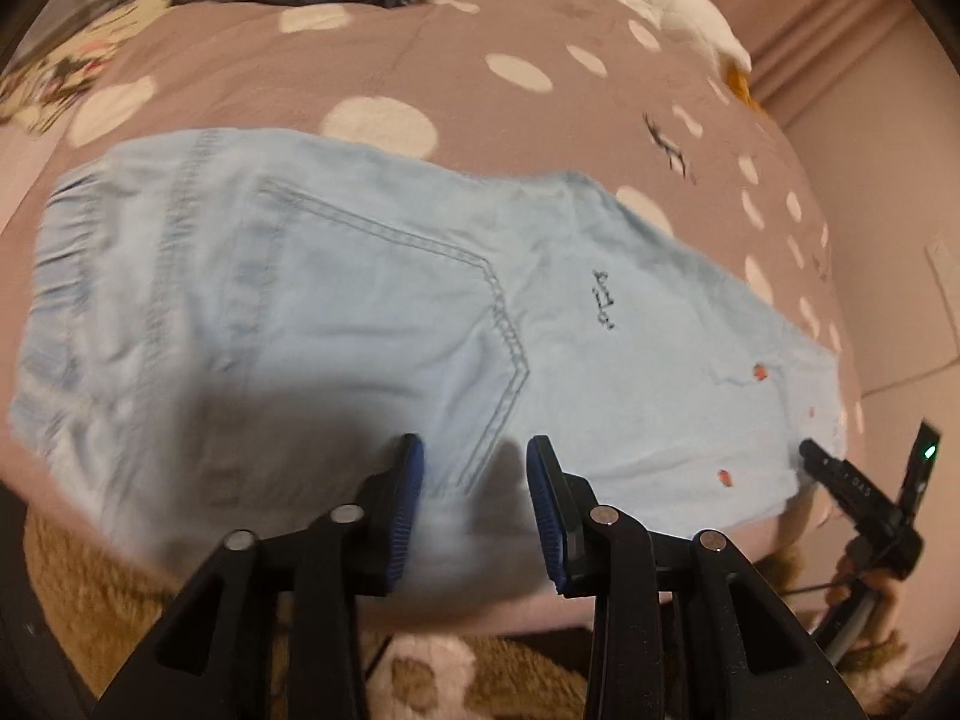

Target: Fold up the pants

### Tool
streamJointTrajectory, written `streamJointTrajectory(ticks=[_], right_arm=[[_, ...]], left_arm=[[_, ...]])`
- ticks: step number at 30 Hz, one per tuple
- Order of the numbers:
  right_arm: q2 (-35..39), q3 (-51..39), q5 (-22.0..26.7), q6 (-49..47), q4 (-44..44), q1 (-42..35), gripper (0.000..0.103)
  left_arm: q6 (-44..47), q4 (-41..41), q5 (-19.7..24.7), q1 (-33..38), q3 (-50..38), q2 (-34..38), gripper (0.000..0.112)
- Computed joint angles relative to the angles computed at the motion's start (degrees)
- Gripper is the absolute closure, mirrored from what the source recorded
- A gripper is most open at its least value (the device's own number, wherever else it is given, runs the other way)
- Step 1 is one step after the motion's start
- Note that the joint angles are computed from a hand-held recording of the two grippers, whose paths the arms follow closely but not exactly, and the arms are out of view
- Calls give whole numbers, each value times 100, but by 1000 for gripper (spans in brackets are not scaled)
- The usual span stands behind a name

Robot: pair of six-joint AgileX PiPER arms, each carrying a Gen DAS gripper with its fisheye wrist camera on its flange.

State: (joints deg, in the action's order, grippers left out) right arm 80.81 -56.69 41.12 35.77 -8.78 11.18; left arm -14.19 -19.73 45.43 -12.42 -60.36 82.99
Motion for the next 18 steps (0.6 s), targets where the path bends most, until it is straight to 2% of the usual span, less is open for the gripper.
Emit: streamJointTrajectory(ticks=[2,3,5,7,9,12,13,14,15,16,18], right_arm=[[-102,21,25,233,-278,-377,59],[-125,18,16,296,-343,-637,59],[-138,45,-130,293,-292,-1192,58],[-93,51,-185,340,-224,-1519,56],[4,97,-342,-52,268,-1976,56],[75,178,-475,-707,926,-2320,57],[54,228,-527,-755,958,-2358,62],[47,269,-611,-677,874,-2331,71],[33,290,-624,-594,757,-2298,79],[59,267,-626,-730,839,-2329,100],[-24,285,-661,-725,863,-2349,100]], left_arm=[[-433,293,54,103,101,-369,73],[-713,505,62,126,107,-486,62],[-1497,1142,50,178,198,-802,48],[-2222,1774,57,194,273,-971,48],[-2461,1908,149,375,330,-1006,48],[-2240,1419,51,793,531,-928,48],[-2074,1227,-15,906,615,-923,48],[-2007,1162,-88,925,670,-926,49],[-2029,1194,-143,900,692,-901,57],[-2078,1268,-173,875,707,-879,66],[-2475,1816,-108,723,662,-791,99]])
